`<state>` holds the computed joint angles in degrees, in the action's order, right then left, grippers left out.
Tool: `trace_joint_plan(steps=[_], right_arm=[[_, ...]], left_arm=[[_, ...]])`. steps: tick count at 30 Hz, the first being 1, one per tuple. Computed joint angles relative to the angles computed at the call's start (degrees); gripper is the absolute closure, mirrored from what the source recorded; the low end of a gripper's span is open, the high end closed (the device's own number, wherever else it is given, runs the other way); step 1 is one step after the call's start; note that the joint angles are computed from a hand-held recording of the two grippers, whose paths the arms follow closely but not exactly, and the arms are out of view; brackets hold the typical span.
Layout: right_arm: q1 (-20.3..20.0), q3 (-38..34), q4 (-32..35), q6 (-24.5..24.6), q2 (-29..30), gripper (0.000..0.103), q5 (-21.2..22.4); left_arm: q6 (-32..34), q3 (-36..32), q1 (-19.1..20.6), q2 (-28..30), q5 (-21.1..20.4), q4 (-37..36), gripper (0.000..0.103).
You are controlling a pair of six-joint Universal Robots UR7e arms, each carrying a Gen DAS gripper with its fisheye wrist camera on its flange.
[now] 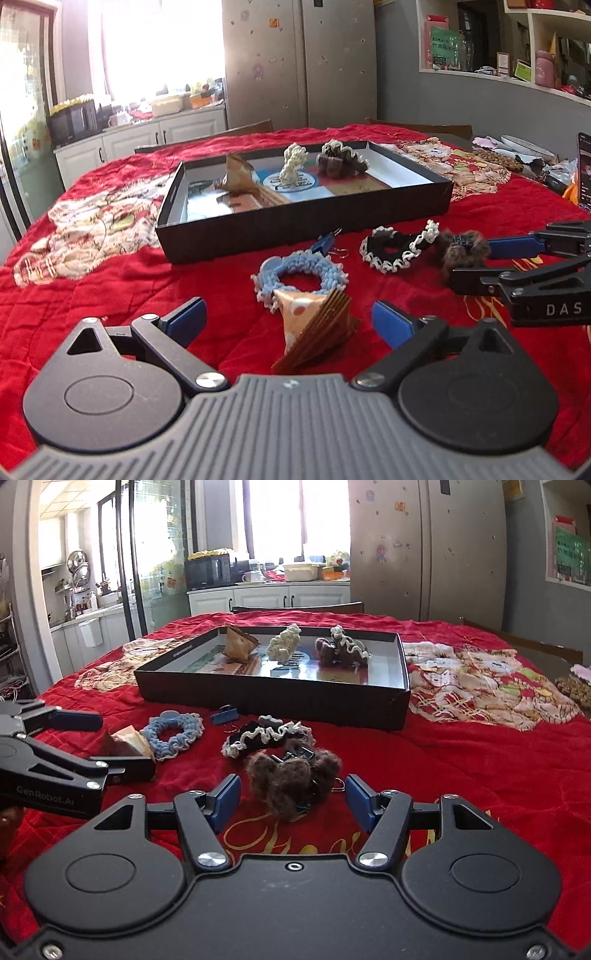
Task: Organize objects
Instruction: 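Grasp the tan dotted paper item with the left tool while the right tool grasps the brown fuzzy clip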
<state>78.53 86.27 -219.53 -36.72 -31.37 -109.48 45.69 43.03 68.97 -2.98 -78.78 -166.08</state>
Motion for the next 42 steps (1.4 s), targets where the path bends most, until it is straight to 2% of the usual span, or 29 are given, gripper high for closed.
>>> trace_joint_plan(steps=[7, 17, 31, 34, 42], right_arm=[[-0.4, -1.5, 2.2, 2.6, -0.1, 0.042, 0.0], [-0.1, -3.1, 5.4, 2.1, 0.5, 0.047, -1.5], [-0.4, -2.8, 5.7, 2.7, 0.2, 0.060, -0.6], [-0.4, -2.5, 5.3, 2.7, 0.1, 0.061, -0.4], [-0.4, -1.7, 4.4, 2.4, -0.1, 0.063, 0.1]], left_arm=[[-2.1, -1.8, 0.3, 0.6, 0.0, 3.0, 0.010], [-4.9, -4.2, 0.5, 1.3, 0.0, 7.0, 0.017], [-5.9, -4.6, 0.5, 1.5, 0.6, 7.1, 0.032], [-5.8, -4.0, 0.5, 1.3, 0.6, 6.6, 0.041], [-5.6, -3.4, 0.4, 1.0, 0.7, 6.0, 0.044]])
